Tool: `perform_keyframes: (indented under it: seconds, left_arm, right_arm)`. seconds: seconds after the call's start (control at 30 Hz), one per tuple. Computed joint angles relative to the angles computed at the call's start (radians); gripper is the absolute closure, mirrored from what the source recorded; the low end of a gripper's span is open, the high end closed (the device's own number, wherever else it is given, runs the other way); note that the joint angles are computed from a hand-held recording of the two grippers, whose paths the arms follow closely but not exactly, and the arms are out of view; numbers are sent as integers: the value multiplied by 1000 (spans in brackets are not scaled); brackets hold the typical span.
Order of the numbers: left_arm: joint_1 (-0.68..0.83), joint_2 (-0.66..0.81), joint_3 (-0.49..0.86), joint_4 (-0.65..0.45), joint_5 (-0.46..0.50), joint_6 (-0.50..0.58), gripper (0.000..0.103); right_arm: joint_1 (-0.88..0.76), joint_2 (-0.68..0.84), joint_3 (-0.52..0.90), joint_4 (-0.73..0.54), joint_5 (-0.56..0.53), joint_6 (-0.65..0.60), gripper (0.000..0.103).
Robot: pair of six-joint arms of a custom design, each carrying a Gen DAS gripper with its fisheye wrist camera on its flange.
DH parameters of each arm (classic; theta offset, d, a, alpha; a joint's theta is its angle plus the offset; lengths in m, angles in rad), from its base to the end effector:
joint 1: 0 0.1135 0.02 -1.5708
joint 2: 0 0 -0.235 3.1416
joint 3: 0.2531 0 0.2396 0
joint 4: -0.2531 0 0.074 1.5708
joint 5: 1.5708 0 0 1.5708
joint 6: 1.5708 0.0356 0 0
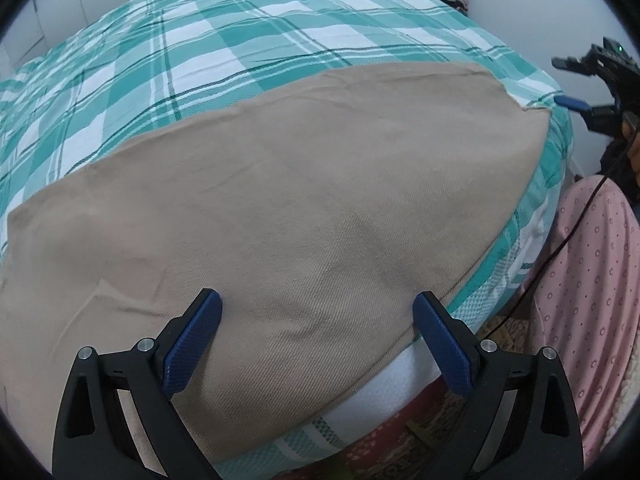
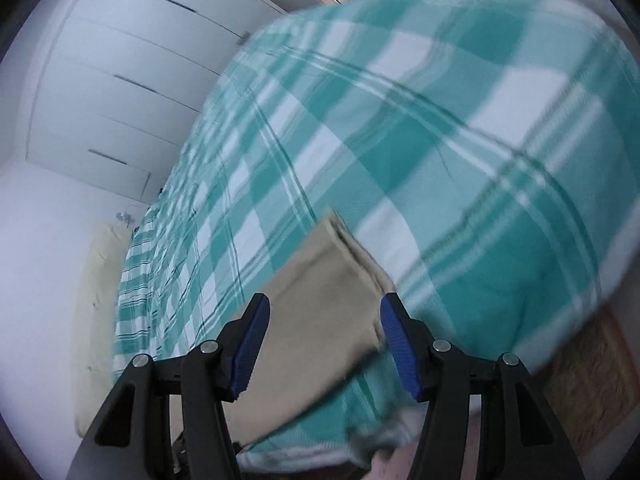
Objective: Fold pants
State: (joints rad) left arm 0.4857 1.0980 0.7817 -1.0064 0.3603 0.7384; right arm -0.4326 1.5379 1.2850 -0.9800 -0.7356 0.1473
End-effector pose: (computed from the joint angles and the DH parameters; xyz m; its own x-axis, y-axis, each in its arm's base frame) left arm 0.1637 0.0722 0.2036 -0.8765 0.2496 -0.4116 0.3106 0.9465 -0.0875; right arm 0.2689 -0.0979 0.2537 -0.8313 0.5037 -0.2350 0.2334 0.7000 0.6749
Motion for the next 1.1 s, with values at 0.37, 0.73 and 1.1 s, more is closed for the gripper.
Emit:
perform_keyframes:
  seconds: [0.37,0.73,1.1]
  left_arm:
    - [4,14,10,-5,7,-11,7]
    - [11,-98,-17,-71,-19,80,6]
    - [751,605,768,-480,290,308,6]
  right_arm:
    - [169,168,22,21,64,54,50]
    - [279,-48,-70,157,237,43,97]
    - [894,-83,548,-39,438,84,97]
